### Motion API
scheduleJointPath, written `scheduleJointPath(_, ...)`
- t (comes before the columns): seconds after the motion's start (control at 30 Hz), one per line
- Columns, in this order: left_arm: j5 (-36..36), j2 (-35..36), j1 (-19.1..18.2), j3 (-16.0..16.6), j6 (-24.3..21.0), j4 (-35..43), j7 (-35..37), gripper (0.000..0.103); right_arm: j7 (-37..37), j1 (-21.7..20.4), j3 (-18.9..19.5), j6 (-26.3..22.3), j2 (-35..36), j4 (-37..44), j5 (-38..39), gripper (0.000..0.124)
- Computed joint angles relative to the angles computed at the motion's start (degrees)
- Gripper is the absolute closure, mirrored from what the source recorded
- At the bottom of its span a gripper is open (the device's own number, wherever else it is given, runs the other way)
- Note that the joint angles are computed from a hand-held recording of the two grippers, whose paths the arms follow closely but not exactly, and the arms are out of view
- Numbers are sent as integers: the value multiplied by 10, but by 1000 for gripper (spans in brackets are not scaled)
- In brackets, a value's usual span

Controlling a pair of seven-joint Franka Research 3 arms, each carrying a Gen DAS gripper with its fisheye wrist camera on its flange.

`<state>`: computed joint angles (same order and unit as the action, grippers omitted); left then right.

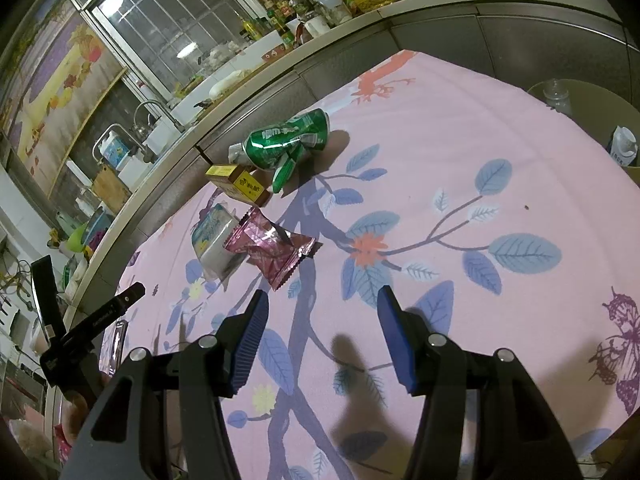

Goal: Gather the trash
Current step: 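Lower the left tool onto the yellow box while the right tool approaches the green can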

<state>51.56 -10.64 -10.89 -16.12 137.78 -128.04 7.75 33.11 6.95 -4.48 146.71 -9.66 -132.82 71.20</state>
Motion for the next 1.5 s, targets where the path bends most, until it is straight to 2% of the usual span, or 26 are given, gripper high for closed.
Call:
scheduleJointPath(0.7, -3, 6, 0, 2, 12, 1, -5, 36, -2, -1, 1, -8, 14, 16, -4, 69)
scheduleJointPath(0.8, -8, 8, 2, 8, 33, 3, 0, 36, 24, -11, -6, -55, 50, 63, -1, 69)
scheduleJointPath(0.9, -15, 14, 6, 14, 66, 13, 9, 36, 79, -32, -7, -125, 113, 140, 6, 69)
scheduleJointPath(1.0, -57, 31, 12, 30, 131, 36, 42, 36, 164, -66, 5, -214, 196, 238, 21, 69)
scheduleJointPath(1.03, -65, 42, 16, 34, 158, 50, 47, 35, 178, -75, 11, -225, 209, 254, 24, 69)
scheduleJointPath(1.07, -78, 54, 19, 38, 175, 64, 60, 33, 195, -83, 19, -237, 228, 276, 33, 69)
scheduleJointPath(1.1, -127, 74, 18, 46, 196, 84, 101, 29, 205, -91, 27, -247, 243, 295, 38, 69)
scheduleJointPath(1.17, -268, 106, 15, 56, 244, 108, 210, 25, 221, -103, 42, -258, 265, 322, 42, 69)
scheduleJointPath(1.2, -357, 129, 25, 46, 260, 127, 278, 24, 226, -107, 48, -260, 271, 330, 43, 69)
scheduleJointPath(1.23, -405, 145, 14, 57, 257, 146, 315, 23, 235, -110, 53, -261, 281, 342, 42, 69)
scheduleJointPath(1.4, -561, 239, 52, 19, 215, 257, 419, 22, 268, -129, 73, -273, 317, 386, 47, 65)
scheduleJointPath(1.43, -581, 257, 56, 16, 206, 277, 425, 22, 273, -132, 77, -274, 323, 394, 46, 65)
scheduleJointPath(1.5, -568, 285, 47, 29, 184, 316, 406, 22, 288, -133, 83, -273, 337, 415, 37, 64)
